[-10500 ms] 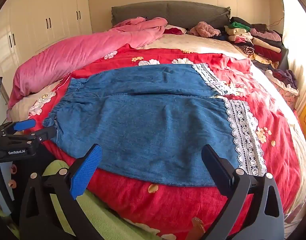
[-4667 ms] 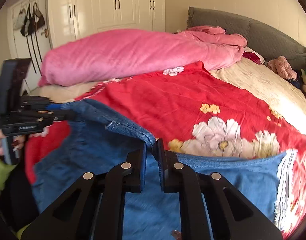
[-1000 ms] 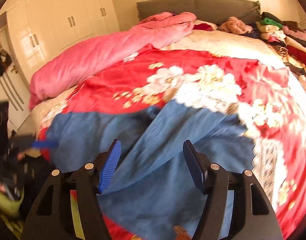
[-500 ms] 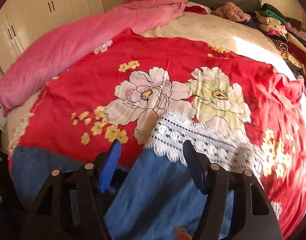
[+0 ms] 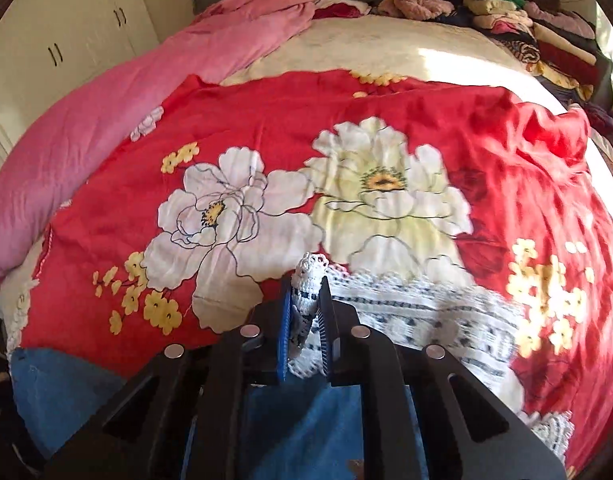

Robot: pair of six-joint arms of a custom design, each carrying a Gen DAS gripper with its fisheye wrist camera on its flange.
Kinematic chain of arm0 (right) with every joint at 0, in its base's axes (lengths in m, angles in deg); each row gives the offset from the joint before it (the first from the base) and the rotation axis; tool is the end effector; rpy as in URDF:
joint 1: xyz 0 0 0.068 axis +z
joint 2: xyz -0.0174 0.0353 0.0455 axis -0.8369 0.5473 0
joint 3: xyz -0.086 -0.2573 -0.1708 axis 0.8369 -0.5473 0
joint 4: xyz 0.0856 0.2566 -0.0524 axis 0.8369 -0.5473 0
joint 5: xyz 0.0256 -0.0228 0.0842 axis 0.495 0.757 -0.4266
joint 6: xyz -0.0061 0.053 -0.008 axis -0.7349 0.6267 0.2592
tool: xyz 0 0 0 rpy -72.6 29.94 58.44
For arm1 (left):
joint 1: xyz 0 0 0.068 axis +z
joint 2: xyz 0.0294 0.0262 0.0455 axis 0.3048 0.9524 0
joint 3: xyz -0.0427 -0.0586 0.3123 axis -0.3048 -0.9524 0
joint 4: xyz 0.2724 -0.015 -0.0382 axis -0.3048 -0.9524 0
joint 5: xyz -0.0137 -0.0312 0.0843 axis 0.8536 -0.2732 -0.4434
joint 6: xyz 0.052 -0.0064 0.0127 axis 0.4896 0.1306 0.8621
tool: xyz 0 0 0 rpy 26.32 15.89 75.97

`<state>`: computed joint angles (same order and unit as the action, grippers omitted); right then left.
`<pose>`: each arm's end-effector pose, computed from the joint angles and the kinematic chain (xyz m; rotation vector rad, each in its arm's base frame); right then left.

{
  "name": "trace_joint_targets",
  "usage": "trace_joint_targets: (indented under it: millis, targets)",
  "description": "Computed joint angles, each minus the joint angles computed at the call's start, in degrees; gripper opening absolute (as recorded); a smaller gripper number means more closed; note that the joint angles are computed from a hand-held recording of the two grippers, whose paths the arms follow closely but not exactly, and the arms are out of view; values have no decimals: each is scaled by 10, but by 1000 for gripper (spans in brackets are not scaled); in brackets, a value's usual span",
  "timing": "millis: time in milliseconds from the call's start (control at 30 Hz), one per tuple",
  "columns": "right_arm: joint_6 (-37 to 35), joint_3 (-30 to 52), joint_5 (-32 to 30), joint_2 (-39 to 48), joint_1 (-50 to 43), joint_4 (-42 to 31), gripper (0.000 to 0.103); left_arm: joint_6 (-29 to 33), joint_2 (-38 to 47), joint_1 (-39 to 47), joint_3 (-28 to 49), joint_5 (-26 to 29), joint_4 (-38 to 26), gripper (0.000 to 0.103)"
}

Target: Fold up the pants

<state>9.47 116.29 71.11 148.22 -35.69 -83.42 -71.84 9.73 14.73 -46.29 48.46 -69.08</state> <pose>0.3885 0.1515 0.1294 -0.1633 2.4743 0.3169 0.2147 -0.0305 0.0936 0.5661 2.4587 -0.6681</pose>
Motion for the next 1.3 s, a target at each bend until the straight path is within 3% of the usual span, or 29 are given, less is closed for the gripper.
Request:
trace_joint_targets:
  millis: [233, 300, 367, 567, 867, 1300]
  targets:
    - [0, -219, -26, -222, -74, 49, 11, 6, -33, 13, -27, -2, 7, 8]
    - [-1, -265, -36, -276, -97, 41, 11, 0, -41, 7, -28, -6, 2, 8]
    - [-8, -315, -60, -341, -134, 20, 11, 11, -32, 14, -23, -5, 0, 1]
    - [-25, -409, -116, -468, -196, -48, 11, 33, -114, 11, -43, -25, -41, 1]
    - [-6, -508, -158, -439, -226, 27, 11, 60, -142, -15, -73, -73, -53, 1]
    - [-38, -544, -155, -384, -266, 82, 11, 60, -106, -56, -84, -102, -27, 1]
